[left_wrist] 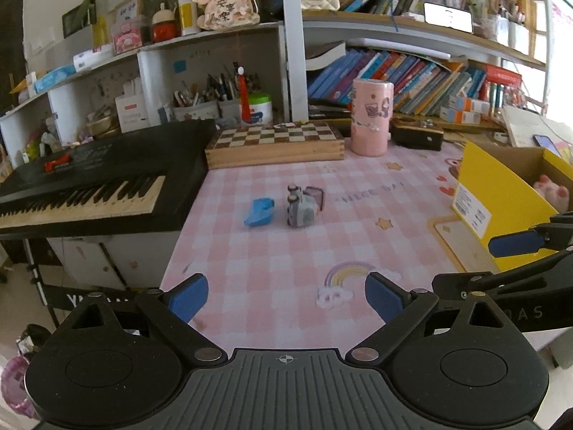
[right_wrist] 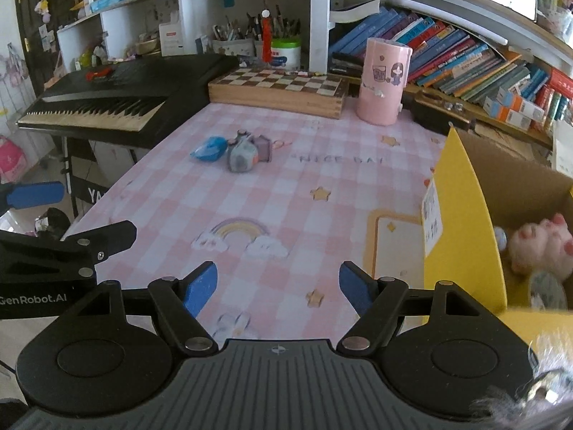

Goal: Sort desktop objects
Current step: 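Move both tools toward the grey toy truck and blue object, then close the right tool on the grey toy truck while the left tool approaches the blue object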

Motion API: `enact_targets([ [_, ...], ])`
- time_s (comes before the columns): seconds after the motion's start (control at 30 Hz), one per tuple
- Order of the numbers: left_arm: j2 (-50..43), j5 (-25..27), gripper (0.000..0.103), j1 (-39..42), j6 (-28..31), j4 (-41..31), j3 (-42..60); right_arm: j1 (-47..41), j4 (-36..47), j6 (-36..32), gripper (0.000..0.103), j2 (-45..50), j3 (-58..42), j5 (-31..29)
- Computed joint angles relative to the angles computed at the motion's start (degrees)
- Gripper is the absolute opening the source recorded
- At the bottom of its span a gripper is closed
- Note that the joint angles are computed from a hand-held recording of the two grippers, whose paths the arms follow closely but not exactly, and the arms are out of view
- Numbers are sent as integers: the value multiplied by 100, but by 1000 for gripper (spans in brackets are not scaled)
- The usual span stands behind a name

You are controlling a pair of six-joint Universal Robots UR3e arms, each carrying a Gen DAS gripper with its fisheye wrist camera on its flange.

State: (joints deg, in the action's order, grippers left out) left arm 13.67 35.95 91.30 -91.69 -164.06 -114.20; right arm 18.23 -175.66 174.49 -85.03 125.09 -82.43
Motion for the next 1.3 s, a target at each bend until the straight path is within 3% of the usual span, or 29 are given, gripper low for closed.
enact_targets([
  [0.2,-435,-40,96,1192,1628,-2322,1388,-374,191,-220,75,546,-710,411],
  [0.53,-832,264,96,2593,2904,-4722,3069,-616,668,-383,76,1714,-2285,817],
  [0.77,-1006,464,96,3229,3065,-5466,3853,-565,1416,-611,76,2731,-3852,1099],
  [1.3,-949,665,96,3679,2529,-5429,4410,116,3108,-1012,84,5598,-8127,1205],
])
